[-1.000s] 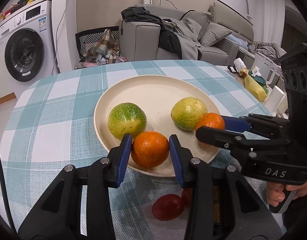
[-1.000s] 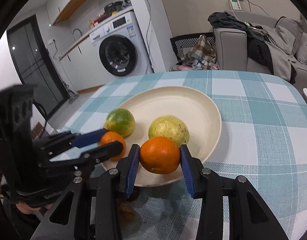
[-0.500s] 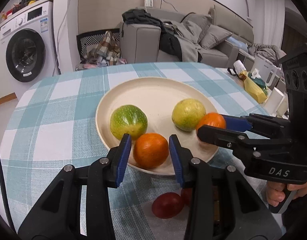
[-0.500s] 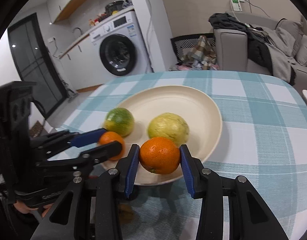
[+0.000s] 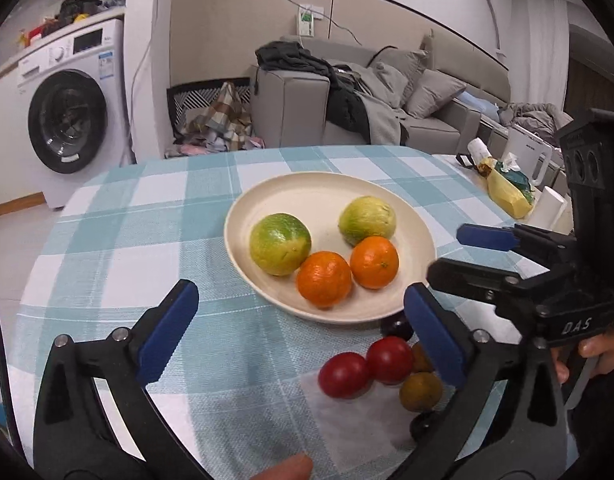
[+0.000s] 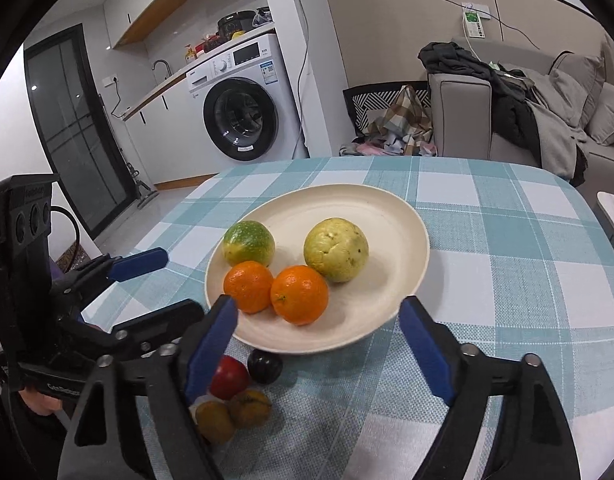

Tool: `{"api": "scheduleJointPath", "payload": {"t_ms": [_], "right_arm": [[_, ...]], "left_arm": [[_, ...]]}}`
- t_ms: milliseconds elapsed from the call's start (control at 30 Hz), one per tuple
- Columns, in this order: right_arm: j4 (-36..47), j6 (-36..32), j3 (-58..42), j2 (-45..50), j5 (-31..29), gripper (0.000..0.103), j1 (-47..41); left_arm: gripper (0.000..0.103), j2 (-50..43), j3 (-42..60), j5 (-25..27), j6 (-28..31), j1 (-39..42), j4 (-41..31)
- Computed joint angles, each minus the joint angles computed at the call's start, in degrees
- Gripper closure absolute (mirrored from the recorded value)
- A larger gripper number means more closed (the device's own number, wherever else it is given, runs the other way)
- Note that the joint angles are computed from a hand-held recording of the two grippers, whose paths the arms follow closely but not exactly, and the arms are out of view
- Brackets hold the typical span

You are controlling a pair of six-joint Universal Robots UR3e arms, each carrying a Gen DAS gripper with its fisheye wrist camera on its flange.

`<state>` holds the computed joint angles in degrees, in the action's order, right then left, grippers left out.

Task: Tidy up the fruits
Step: 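Move the open right gripper toward the small brown fruit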

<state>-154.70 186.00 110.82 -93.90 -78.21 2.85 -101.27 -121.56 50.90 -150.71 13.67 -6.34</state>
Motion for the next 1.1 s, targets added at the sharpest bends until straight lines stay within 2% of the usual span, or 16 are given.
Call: {"api": "scheduleJointPath", "payload": {"t_ms": [100,200,500,700,833,1100], "right_arm": [[1.0,-0.9,1.5,-1.8,2.9,0.000,-1.6],[1.8,-1.2,3.3,-3.6,5.1,0.000,-3.0],[6.1,-4.9,3.0,-4.5,1.9,0.000,-0.9],[9.0,-8.2,2.2,-4.9,0.3,0.000,0.4],[11.4,-9.7,2.2,-5.6,2.1,0.000,-0.7],[14.2,-10.4,2.1,-5.3,2.1,0.000,-1.9]], "left_arm": [[0.000,2.1,-2.3,0.0,1.6,1.6,-0.9],[0.000,4.1,-3.9,-0.5,3.4,3.4,-3.6],[0.000,8.0,-6.5,-2.5,7.9,6.3,-9.7],[0.000,8.0,-6.9,-1.2,8.1,5.0,-9.1],[0.000,7.5,-6.0,-1.5,7.8,4.8,-10.6],[0.000,6.5,-5.6,0.2,7.1,3.7,-9.7]]}}
